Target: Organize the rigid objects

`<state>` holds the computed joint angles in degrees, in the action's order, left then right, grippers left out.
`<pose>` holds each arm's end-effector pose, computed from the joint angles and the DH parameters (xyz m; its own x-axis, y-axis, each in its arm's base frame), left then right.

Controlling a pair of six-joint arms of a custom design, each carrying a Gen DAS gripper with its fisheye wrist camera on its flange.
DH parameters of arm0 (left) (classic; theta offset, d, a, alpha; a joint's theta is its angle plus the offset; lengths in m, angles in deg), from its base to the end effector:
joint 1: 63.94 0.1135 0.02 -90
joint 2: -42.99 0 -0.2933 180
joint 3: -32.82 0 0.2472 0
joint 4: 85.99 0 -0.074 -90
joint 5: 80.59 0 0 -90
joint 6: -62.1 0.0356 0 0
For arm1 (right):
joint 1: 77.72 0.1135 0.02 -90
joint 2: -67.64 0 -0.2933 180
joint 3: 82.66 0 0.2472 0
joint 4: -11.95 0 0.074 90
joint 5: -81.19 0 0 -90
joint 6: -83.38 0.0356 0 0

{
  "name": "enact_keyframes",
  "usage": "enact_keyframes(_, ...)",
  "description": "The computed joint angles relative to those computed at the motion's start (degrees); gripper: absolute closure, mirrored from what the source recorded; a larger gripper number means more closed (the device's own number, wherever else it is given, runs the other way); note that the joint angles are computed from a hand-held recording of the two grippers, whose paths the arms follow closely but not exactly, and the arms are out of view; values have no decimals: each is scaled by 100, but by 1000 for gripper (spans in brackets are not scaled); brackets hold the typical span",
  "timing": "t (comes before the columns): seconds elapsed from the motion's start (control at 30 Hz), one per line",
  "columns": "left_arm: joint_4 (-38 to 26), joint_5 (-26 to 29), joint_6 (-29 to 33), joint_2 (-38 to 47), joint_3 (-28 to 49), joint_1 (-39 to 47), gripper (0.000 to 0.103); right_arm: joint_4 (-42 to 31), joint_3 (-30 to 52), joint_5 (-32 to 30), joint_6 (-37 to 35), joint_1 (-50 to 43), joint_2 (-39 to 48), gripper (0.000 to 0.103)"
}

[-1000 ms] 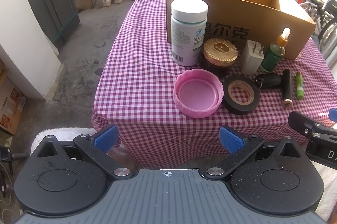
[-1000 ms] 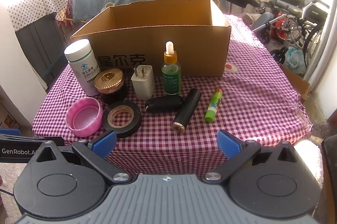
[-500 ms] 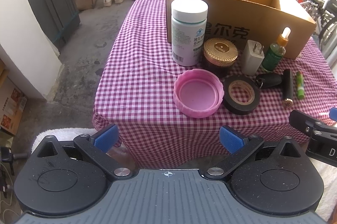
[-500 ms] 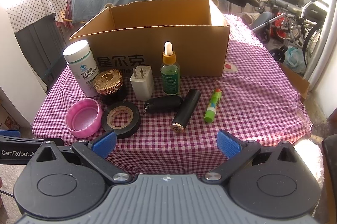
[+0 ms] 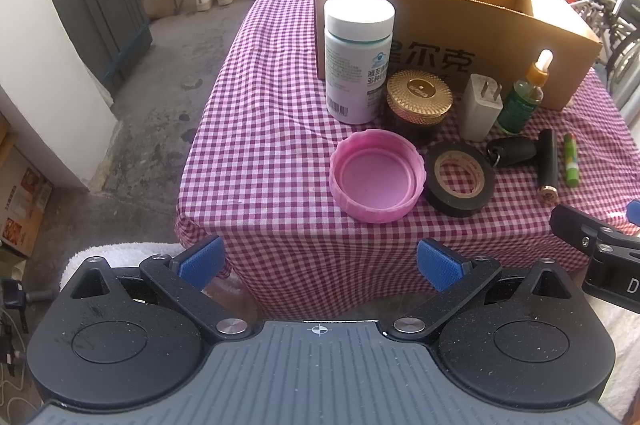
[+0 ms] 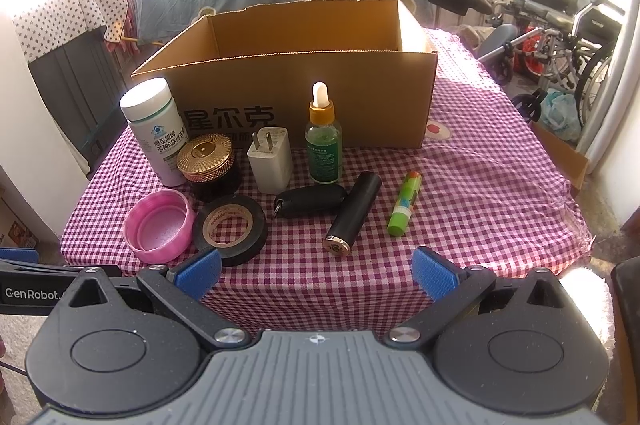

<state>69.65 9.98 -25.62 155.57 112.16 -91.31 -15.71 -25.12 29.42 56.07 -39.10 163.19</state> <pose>0.3534 -0.1833 0.1563 -0.7307 0.4231 -0.5357 0.4939 0.8694 0.0129 0.2365 0.1608 0.1603 -0.5853 0.4258 -0.6900 0.4990 0.8599 0.1074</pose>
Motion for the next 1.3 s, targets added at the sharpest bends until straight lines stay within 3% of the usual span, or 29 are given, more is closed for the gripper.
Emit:
enact_keyframes(0.23,349,288,68,-40,-137,7,0,161,-186,137,1,-63,-101,0)
enact_keyframes(0.5,1384,1532,403,19,-283,-31,1,1361,-1422,448,5,-631,-1083,2)
enact_keyframes(0.6,1543,1976,508,267,-31,-179,3,1691,-1681,159,-175,-1123,-1225,13)
enact_keyframes(0.67,1556,2169,640,441,166,-319,6,2127,-1900,-309,-359,-1566,-1245,27)
enact_keyframes(0.77,1405,2353,924,766,563,-581,11,2590,-2044,-920,-616,-2128,-1021,38)
enact_keyframes(0.83,1268,2417,1062,956,799,-749,22,2834,-2056,-1201,-790,-2395,-803,43)
enact_keyframes(0.9,1201,2384,1163,1091,936,-901,23,3071,-2015,-1506,-1043,-2630,-556,51)
enact_keyframes(1.03,835,2435,1404,1382,1351,-1070,39,3388,-1819,-2176,-1449,-3042,-53,69)
enact_keyframes(1.3,209,2657,1794,1679,1861,-1269,47,3608,-1557,-2738,-1833,-3355,409,85)
